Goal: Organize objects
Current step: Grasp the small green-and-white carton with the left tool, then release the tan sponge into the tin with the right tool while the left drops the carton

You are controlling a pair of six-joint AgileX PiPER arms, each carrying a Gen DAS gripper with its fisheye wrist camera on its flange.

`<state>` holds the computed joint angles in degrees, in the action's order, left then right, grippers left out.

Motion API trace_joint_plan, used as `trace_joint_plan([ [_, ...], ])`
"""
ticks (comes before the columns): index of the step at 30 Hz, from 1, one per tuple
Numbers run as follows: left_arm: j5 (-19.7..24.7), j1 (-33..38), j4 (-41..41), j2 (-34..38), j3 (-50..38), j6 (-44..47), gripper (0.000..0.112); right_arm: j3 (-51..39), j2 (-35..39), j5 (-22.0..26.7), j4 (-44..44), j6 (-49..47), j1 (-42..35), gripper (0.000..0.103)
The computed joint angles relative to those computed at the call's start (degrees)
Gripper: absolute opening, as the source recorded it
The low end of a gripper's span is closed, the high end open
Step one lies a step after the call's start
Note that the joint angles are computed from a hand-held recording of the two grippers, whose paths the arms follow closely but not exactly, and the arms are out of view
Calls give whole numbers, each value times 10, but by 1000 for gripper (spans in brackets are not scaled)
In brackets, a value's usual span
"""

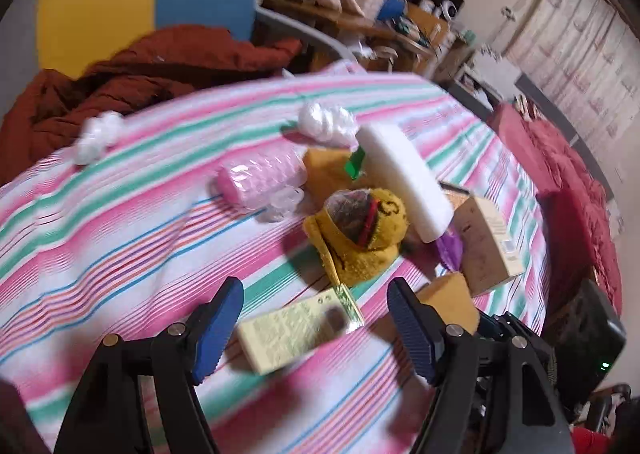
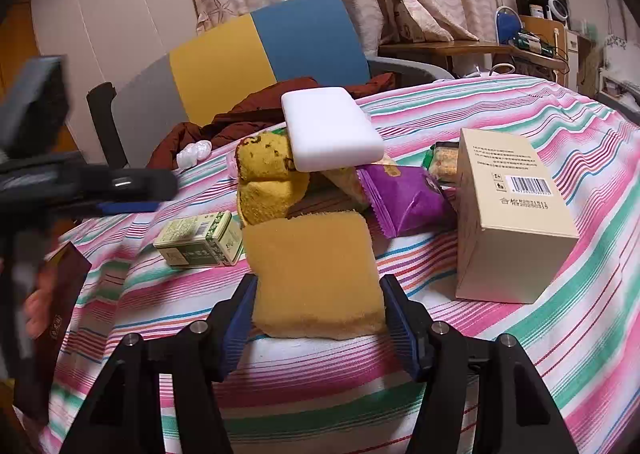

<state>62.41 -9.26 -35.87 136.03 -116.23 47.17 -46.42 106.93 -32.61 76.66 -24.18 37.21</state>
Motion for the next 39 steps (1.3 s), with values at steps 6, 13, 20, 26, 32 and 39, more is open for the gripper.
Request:
trace_joint_plan([
  [6,4,-4,14,-29,82,47,75,18,-5,5,-47,54,-8,62],
  [13,-105,-5,-22,-107,230,91,75,10,-1,1,-28,36,-5,62],
  [20,-260,-21,-53,-151,349,104,55,7,-1,3,-24,28,-7,62],
  [26,-305,-2,-196,-170,427,251,30,6,0,1,-19,23,-6,62],
  [32,-307,22,-341,-186,488,410,30,-19,7,-20,61,-67,10,62],
  [39,-345,37,-449,-219,554,508,30,-31,10,-76,113,-118,40,62],
])
